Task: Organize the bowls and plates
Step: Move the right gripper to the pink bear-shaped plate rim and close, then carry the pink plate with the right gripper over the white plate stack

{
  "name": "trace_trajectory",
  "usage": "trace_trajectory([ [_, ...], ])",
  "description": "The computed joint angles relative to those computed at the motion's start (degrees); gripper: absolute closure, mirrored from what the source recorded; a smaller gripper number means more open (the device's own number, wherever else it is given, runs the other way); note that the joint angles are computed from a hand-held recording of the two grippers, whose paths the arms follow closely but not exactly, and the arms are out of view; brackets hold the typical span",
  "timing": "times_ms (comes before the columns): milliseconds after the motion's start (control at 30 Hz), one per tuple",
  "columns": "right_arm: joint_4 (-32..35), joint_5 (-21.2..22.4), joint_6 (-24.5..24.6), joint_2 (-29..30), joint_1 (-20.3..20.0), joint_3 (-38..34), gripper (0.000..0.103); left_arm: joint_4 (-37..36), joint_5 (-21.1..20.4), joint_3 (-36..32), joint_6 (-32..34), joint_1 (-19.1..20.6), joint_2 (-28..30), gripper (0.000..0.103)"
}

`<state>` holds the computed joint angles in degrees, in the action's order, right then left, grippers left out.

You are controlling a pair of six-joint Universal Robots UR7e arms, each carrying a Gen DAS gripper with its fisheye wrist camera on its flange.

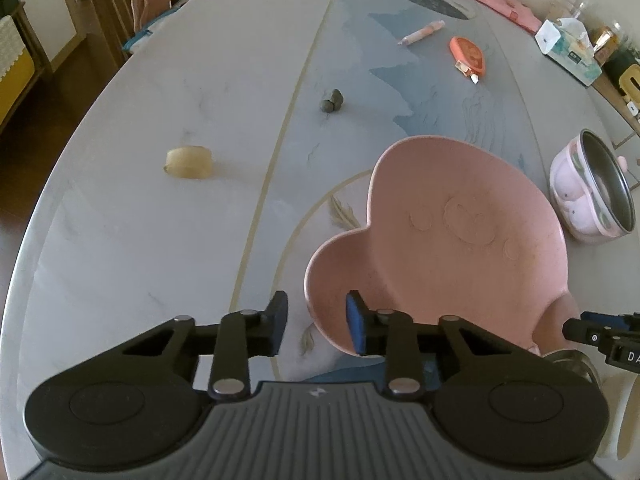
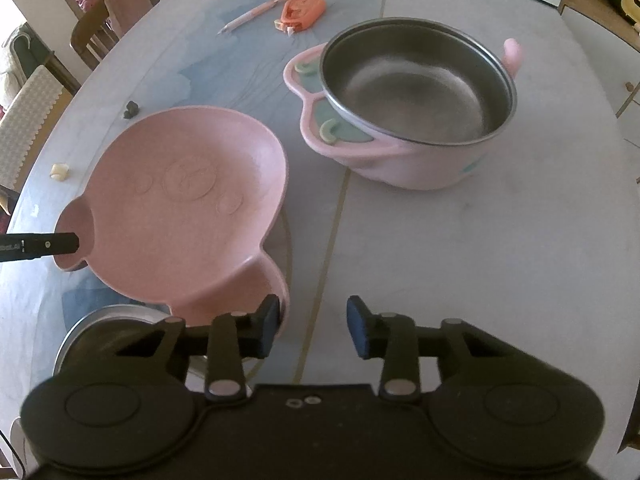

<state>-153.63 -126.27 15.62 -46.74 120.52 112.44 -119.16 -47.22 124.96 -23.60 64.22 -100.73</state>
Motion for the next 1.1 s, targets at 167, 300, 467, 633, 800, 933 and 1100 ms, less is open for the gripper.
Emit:
trace_trajectory([
  [167,-0.21,0.68,-0.86,0.72,-0.1,-0.67,0.089,-0.38,0.39,0.31,0.37,-0.17,-0.1,0.092],
  [300,-0.74,-0.54,-2.19,1.5,0.33,-1.14,0.096,-0.79,1.12,0.67,0.69,-0.36,-0.23,0.095],
  [467,-2.06,-1.59,-4.19,2.85,0.72,-2.28,0.096,-1.33,2.46,0.7,0.58,-0.82,-0.42,0.095],
  [633,-2.81,-2.77,-6.04,4.26,1.54,-4.31,0.096,-1.72,3.65,0.12,1.17,-0.79,-0.21,0.095],
  [800,-4.26,-2.8,-8.76,4.98,2.38,-5.41,0.096,-1.56,3.89,-0.46,0.91,-0.56,-0.97,0.095],
  [933,-4.81,-1.94,-9.13,4.7,2.97,-5.68,0.096,-0.86,4.15,-0.79,0.84,-1.16,-2.36,0.095],
  [1100,-4.56,-1.28,-8.17,3.21,4.29,-5.39,0.096,2.16,3.64,-1.39,0.19,-2.73,-5.06,0.095],
])
